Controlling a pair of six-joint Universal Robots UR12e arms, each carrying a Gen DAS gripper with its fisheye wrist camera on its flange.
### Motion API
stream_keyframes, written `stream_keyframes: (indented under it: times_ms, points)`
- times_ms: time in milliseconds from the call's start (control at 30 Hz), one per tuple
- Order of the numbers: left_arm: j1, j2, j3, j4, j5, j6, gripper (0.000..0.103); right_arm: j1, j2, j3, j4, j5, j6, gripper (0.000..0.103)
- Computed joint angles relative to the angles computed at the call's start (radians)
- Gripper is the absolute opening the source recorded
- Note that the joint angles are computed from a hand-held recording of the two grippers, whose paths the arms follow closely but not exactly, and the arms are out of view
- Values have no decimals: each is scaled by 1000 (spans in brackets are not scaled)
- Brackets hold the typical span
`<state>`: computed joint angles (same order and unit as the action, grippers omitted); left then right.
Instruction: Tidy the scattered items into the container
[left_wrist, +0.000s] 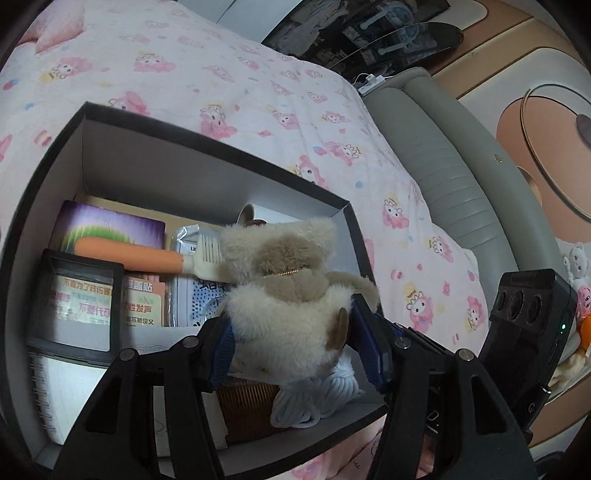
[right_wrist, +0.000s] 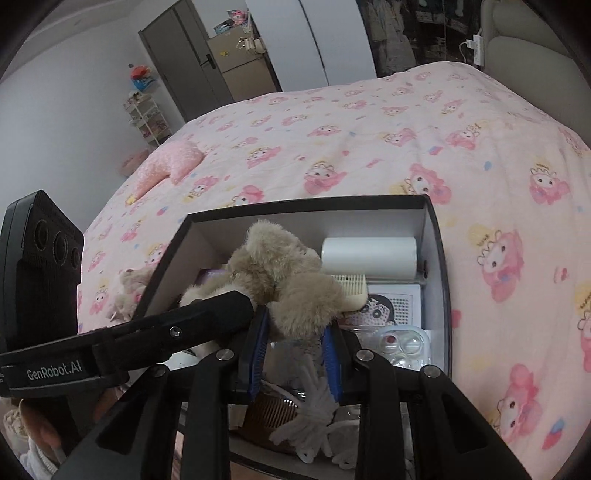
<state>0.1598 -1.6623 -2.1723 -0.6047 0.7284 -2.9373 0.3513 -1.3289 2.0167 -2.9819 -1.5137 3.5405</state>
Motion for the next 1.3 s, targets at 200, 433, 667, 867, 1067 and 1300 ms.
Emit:
stream_keyframes:
  times_ms: [200, 433, 667, 867, 1067, 1300]
  points:
    - [-28, -40, 39, 19, 27, -30, 58, -29, 22, -1, -2, 26, 30, 25]
    - [-43, -36, 56, -60, 58, 58, 60, -12, 9, -10, 119, -135, -30, 24]
    - [19, -20, 3, 169, 80, -204, 43, -16, -16, 25, -3, -67, 3, 22]
    - [-24, -34, 40, 7, 153, -105, 35, -16, -9, 16, 62, 48, -9, 19]
    - [-55, -57, 50, -1, 100, -85, 35, -12, 23, -13, 115, -15, 0, 19]
    - [8, -36, 16, 73, 61, -157, 35, 15, 6, 5, 62, -160, -6, 13]
